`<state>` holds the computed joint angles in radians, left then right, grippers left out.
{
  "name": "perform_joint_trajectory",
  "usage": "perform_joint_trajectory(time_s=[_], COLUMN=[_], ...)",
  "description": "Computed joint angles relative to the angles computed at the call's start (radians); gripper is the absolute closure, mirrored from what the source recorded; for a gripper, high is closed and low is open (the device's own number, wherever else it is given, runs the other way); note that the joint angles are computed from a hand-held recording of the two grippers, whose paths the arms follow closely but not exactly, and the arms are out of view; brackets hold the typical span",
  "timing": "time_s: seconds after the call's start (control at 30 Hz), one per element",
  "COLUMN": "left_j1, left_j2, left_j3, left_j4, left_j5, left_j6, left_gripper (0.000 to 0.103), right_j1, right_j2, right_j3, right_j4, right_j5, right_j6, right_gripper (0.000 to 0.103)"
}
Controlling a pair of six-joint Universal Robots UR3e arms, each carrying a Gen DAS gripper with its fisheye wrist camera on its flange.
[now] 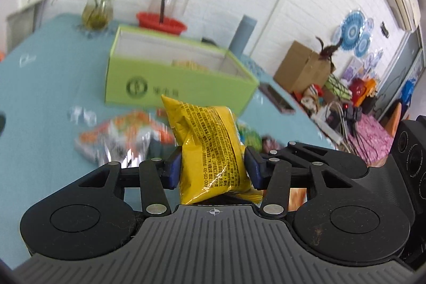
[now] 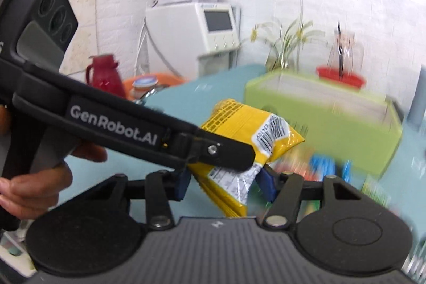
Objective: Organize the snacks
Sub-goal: 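Carry the large yellow bag into the lime-green box and release it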
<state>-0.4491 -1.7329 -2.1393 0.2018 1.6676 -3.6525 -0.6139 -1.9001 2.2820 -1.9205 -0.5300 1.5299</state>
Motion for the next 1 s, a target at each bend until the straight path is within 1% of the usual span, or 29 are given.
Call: perform_joint_trajectory(time_s=[0.07, 0.1, 0.17, 0.23, 0.27, 0.33, 0.43, 0.5, 0.57, 0.6, 0.63, 0.67, 0.73, 0.77, 0.8, 0.83, 0.87, 0.9, 0.93, 0.97, 1.0], left_j1=[0.073, 0.106, 0.189, 0.260, 0.290, 0.340, 0.391, 0.403, 0.402, 0.398, 0.396, 0.390, 0.376, 0.370, 0.367, 0.361, 0.351, 0.338, 0.319, 0.294, 0.268], left_j2=[-0.022, -0.039, -0.091, -0.156, -0.193, -0.274, -0.400, -0.472, -0.526, -0.547, -0.559, -0.564, -0.545, -0.524, -0.496, -0.453, -0.413, -0.372, -0.327, -0.272, -0.228], left_j3=[0.088, 0.132, 0.243, 0.368, 0.429, 0.550, 0.699, 0.774, 0.827, 0.846, 0.850, 0.840, 0.815, 0.793, 0.759, 0.710, 0.667, 0.619, 0.563, 0.497, 0.438], left_j4=[-0.042, -0.061, -0.100, -0.158, -0.187, -0.247, -0.310, -0.350, -0.379, -0.387, -0.380, -0.348, -0.329, -0.314, -0.289, -0.255, -0.226, -0.192, -0.150, -0.113, -0.078], left_j5=[-0.045, -0.065, -0.128, -0.186, -0.207, -0.241, -0.266, -0.251, -0.221, -0.198, -0.185, -0.173, -0.139, -0.132, -0.130, -0.124, -0.107, -0.086, -0.059, -0.030, -0.007], left_j6=[0.048, 0.073, 0.120, 0.155, 0.167, 0.174, 0.187, 0.191, 0.198, 0.203, 0.212, 0.223, 0.230, 0.225, 0.219, 0.209, 0.197, 0.181, 0.160, 0.142, 0.131], left_gripper=[0.073, 0.073, 0.072, 0.070, 0.070, 0.070, 0.070, 0.071, 0.069, 0.067, 0.059, 0.054, 0.045, 0.044, 0.044, 0.042, 0.036, 0.032, 0.024, 0.018, 0.017], right_j1=[0.125, 0.185, 0.291, 0.382, 0.426, 0.491, 0.538, 0.560, 0.577, 0.580, 0.577, 0.577, 0.562, 0.551, 0.535, 0.508, 0.482, 0.449, 0.411, 0.363, 0.309], right_j2=[0.182, 0.282, 0.472, 0.630, 0.709, 0.845, 1.030, 1.126, 1.194, 1.212, 1.220, 1.225, 1.190, 1.158, 1.112, 1.046, 0.987, 0.924, 0.852, 0.773, 0.693], right_j3=[-0.061, -0.121, -0.277, -0.458, -0.561, -0.761, -1.061, -1.209, -1.318, -1.344, -1.350, -1.362, -1.304, -1.258, -1.193, -1.089, -1.000, -0.904, -0.799, -0.694, -0.589], right_j4=[-0.378, -0.532, -0.759, -0.861, -0.879, -0.840, -0.680, -0.595, -0.518, -0.492, -0.493, -0.481, -0.511, -0.530, -0.561, -0.615, -0.671, -0.724, -0.760, -0.766, -0.757], right_j5=[-0.002, -0.017, -0.060, -0.130, -0.172, -0.241, -0.296, -0.323, -0.347, -0.351, -0.343, -0.344, -0.327, -0.314, -0.296, -0.268, -0.237, -0.202, -0.169, -0.128, -0.086], right_j6=[0.243, 0.357, 0.547, 0.651, 0.686, 0.724, 0.738, 0.744, 0.740, 0.733, 0.744, 0.753, 0.750, 0.742, 0.733, 0.717, 0.708, 0.695, 0.675, 0.638, 0.598], right_gripper=[0.039, 0.039, 0.039, 0.038, 0.038, 0.038, 0.038, 0.038, 0.038, 0.037, 0.035, 0.029, 0.023, 0.021, 0.020, 0.015, 0.011, 0.011, 0.011, 0.011, 0.011])
